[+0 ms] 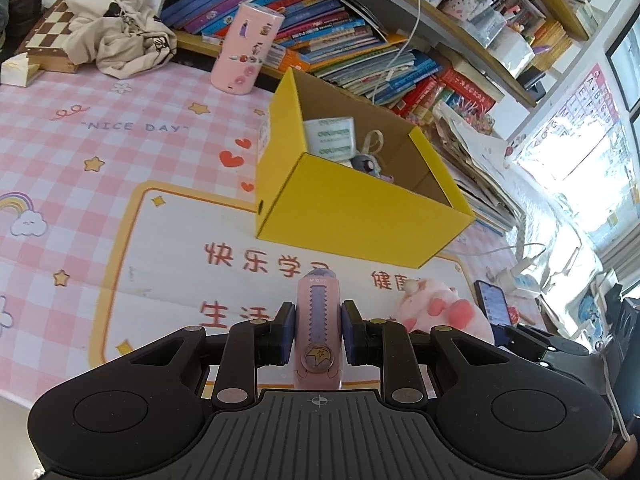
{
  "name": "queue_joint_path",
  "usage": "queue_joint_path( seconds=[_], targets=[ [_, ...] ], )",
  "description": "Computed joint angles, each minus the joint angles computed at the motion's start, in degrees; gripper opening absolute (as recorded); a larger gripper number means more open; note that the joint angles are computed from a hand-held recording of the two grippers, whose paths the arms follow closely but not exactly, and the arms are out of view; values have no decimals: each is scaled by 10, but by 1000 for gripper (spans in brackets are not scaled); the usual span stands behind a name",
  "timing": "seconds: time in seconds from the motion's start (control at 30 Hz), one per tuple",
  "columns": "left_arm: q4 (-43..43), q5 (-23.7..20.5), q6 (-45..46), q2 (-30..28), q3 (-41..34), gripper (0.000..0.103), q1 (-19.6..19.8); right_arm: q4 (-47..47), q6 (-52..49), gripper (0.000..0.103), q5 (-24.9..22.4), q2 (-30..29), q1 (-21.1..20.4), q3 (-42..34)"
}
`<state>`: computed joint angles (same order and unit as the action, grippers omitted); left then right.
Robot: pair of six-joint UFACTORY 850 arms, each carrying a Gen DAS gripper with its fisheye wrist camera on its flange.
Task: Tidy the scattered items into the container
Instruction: 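Carry the pink plush and pink knife over the yellow box with both tools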
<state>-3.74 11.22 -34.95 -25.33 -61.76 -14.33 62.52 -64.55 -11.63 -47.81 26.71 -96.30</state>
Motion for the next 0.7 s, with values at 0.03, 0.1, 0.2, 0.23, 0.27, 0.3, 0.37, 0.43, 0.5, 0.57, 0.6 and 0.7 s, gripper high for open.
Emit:
queue_joint_path(
  seconds=[0.03,0.1,0.2,0.23,0.27,0.3,0.37,0.43,0.5,0.57,0.6,0.7],
  targets=[
    [-15,-2,12,-4,-4,23,-3,1,-5,68,-4,-1,-3,-1],
    [-37,-5,30,-10,-12,23,-8,6,-15,68,-11,-2,-9,-2],
    [-90,-11,75,-20,-26,23,-18,12,-28,68,-21,-5,-18,-4],
    [-110,-12,93,-23,-30,23,-21,14,-33,68,-24,-6,-21,-5],
    [-133,-13,115,-25,-34,23,-24,18,-37,68,-26,-6,-23,-5],
    [-156,-14,137,-27,-38,23,-27,26,-47,68,-29,-6,-26,-5],
    [-203,-14,184,-30,-44,23,-31,46,-68,68,-34,-7,-31,-4],
    [-246,-16,227,-33,-51,23,-35,62,-86,68,-40,-8,-36,-5],
    [-285,-19,264,-37,-58,23,-39,64,-88,68,-46,-10,-40,-8],
    [-323,-22,303,-40,-65,23,-42,70,-94,68,-51,-11,-44,-9],
    [-346,-23,326,-42,-69,23,-43,76,-99,68,-53,-11,-46,-9],
    [-399,-23,383,-44,-77,23,-47,97,-121,68,-57,-11,-51,-8]
  ],
)
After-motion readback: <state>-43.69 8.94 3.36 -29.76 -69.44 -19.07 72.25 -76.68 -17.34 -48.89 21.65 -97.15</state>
